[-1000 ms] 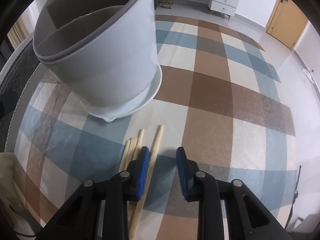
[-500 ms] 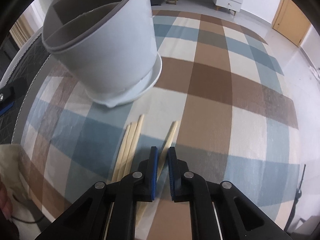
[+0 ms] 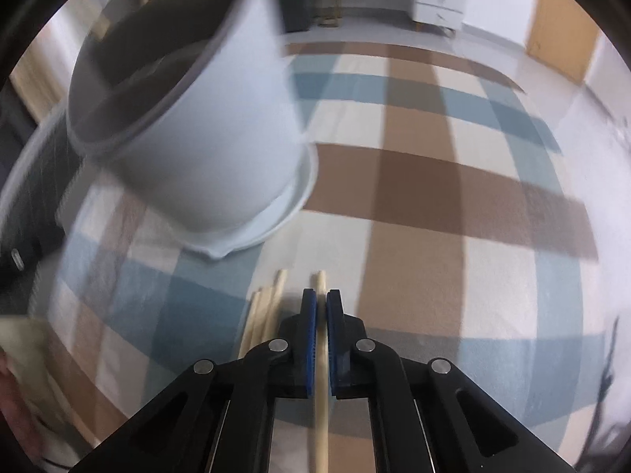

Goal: Organize utensils
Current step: 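Lower the left gripper to the remaining chopsticks and close on one while the right gripper holds its chopstick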

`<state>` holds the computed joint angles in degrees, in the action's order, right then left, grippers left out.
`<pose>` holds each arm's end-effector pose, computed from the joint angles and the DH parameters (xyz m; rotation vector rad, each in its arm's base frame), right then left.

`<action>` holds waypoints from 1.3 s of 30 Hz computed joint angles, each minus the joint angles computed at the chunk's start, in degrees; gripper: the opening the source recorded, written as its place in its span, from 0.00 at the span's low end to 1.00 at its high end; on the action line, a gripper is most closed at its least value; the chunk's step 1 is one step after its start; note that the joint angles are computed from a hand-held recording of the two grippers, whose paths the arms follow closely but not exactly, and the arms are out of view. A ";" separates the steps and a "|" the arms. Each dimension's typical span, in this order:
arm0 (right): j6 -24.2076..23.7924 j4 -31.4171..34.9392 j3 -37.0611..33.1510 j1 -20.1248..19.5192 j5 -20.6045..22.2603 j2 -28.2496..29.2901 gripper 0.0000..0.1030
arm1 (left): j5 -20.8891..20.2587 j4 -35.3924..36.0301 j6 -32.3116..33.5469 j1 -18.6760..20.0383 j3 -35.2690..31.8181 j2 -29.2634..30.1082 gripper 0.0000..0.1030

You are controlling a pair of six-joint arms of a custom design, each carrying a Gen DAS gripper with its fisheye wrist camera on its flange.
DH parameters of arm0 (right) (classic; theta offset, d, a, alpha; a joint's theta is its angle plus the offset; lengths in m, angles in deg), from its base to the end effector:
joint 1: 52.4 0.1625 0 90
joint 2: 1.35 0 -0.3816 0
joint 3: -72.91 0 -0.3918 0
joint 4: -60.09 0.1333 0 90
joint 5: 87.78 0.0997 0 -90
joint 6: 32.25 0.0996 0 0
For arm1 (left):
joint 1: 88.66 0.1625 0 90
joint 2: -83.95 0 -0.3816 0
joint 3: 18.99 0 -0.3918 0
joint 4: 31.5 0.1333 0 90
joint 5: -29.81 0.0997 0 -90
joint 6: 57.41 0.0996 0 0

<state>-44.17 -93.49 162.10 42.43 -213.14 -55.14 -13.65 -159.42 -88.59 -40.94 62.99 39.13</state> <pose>0.1319 -0.6623 0.2189 0.1624 -2.4453 0.5638 -0.3077 -0.6440 0.1276 0.2274 2.4122 -0.6360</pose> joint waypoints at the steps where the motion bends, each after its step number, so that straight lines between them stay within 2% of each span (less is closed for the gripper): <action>1: 2.01 -0.30 0.66 -0.64 2.16 -1.33 0.04 | -0.41 0.00 0.80 -0.16 0.06 0.15 0.92; 4: 5.64 -1.95 2.68 -1.63 5.60 -4.48 0.04 | -3.61 0.24 3.84 -0.34 0.32 0.62 0.92; 9: 10.34 -4.23 5.84 -3.61 11.60 -9.19 0.04 | -10.40 4.92 5.78 -0.17 -0.80 2.19 0.92; 13: 12.41 -5.47 7.19 -4.68 13.92 -11.38 0.04 | -13.74 6.77 6.62 -0.42 -1.47 3.31 0.92; 19: 13.45 -7.54 8.53 -5.14 15.44 -13.17 0.04 | -11.32 8.57 8.41 -1.68 -1.68 4.80 0.92; 23: 13.58 -8.51 8.81 -5.22 15.98 -13.59 0.04 | -11.16 11.05 6.84 -1.64 -1.93 5.14 0.92; 26: 12.83 -9.19 9.00 -4.76 15.25 -13.69 0.04 | -10.40 13.70 5.97 -1.71 -2.59 5.81 0.92; 30: 12.51 -9.50 9.23 -4.68 15.17 -13.98 0.04 | -8.35 13.64 6.10 -2.48 -2.01 5.82 0.92; 35: 12.41 -9.91 9.42 -4.50 14.47 -14.18 0.04 | -9.30 14.69 5.27 -2.31 -2.40 5.66 0.92; 39: 12.42 -10.01 9.46 -4.42 14.62 -14.21 0.04 | -7.99 15.55 6.36 -2.26 -4.10 6.87 0.92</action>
